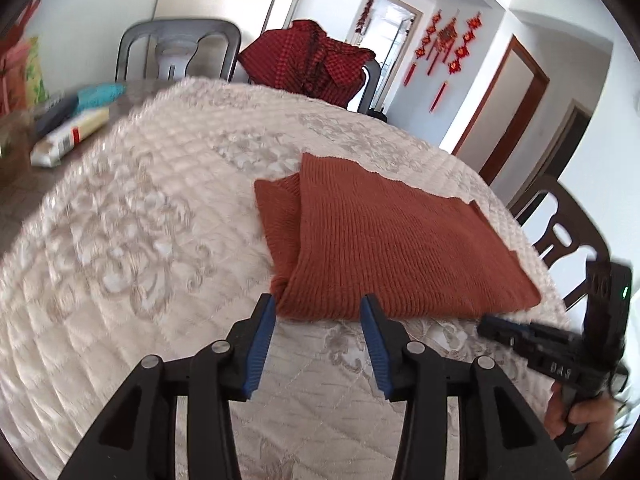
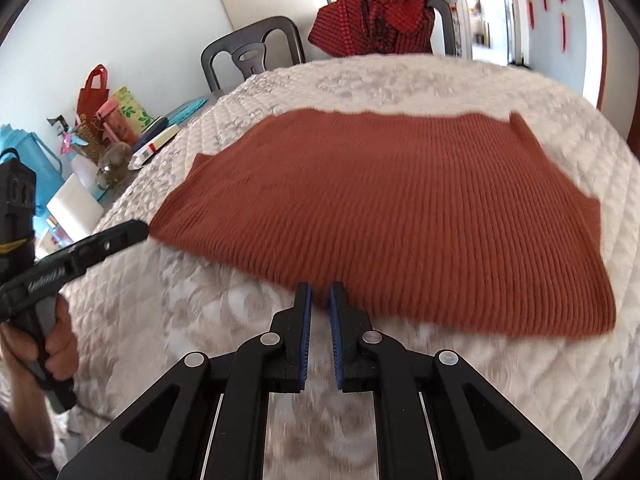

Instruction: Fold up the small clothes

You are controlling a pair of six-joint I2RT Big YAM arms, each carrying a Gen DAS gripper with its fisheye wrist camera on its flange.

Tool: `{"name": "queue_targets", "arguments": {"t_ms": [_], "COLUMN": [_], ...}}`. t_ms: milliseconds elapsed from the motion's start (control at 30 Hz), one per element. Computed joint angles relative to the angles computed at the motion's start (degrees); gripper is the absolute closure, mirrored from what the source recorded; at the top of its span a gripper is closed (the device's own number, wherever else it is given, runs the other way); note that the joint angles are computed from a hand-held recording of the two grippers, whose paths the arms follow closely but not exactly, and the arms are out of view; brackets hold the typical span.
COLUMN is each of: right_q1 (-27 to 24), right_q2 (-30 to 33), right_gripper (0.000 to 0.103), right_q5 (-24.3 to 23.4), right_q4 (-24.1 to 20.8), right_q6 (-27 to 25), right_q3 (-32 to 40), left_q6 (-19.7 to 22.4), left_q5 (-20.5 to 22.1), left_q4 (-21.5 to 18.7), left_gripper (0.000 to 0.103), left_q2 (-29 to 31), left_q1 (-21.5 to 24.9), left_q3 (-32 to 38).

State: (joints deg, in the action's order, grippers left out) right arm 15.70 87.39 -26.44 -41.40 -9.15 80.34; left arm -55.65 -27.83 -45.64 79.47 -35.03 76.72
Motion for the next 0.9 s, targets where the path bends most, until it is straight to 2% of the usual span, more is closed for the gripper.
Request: {"name": "queue_targets", "arguments": {"t_ms": [67,133,167,200,333,400,500,600,633,667,733,800,900], "right_q1": [-2.5,-6.0,-7.4,-9.1,-14.7,-16.1,-16.4,-16.6,-16.7,-16.7,-16.5,-16.6,-17.3], "right_q2": [-1.2,-2.6,-3.1,-3.6,-3.2,-2.0,-0.4,1.1,1.3,1.5,1.9,1.8,1.1], "right_gripper": [0.082,0.069,0.059,0.055,0.054,0.054,0.054,0.054,0.054,0.054,0.058,0.088,0.089], "right_q5": [-4.6,-9.3,-10.2,-11.1,-13.8,-16.9,-15.6,-17.0,-17.3,-17.2,-16.1,-14.7,-15.9], "right_q4": [0.2,1.3,2.1,3.5,8.8,11.1,13.8,17.7,18.9,19.8,19.4,17.6,17.8], "right_q6": [1.7,5.3,7.4,10.0,20.7,25.5,30.8,36.5,37.6,38.6,38.8,37.8,37.2], "right_q3": [-1.9,-4.1,-5.0,-6.0,-7.3,-6.8,-5.7,-4.9,-4.9,-4.9,-4.1,-4.0,-5.2], "left_q6": [-1.6,-3.3,-4.0,-4.9,-6.4,-7.5,-9.1,-9.2,-9.2,-9.3,-9.7,-9.6,-9.1], "left_q5": [2.9,5.6,6.7,7.9,8.5,9.0,8.9,7.9,7.3,7.0,8.0,8.0,7.2], "left_q4": [2.0,4.1,5.0,6.4,9.5,10.8,12.1,11.7,10.2,8.9,9.9,9.9,9.3], "left_gripper": [0.056,0.056,0.056,0.055,0.051,0.051,0.051,0.057,0.069,0.074,0.084,0.086,0.087], "left_q2": [-0.8,-1.3,-1.3,-1.3,-0.9,-0.5,-0.7,-0.1,0.4,0.8,0.5,0.3,-0.6], "left_q1": [0.7,1.3,1.5,1.8,2.9,3.7,4.1,4.4,4.4,4.7,5.0,4.8,3.8], "left_q3": [-1.6,-3.1,-3.5,-4.2,-4.8,-4.9,-5.3,-4.8,-4.0,-3.4,-4.1,-4.1,-4.4]}}
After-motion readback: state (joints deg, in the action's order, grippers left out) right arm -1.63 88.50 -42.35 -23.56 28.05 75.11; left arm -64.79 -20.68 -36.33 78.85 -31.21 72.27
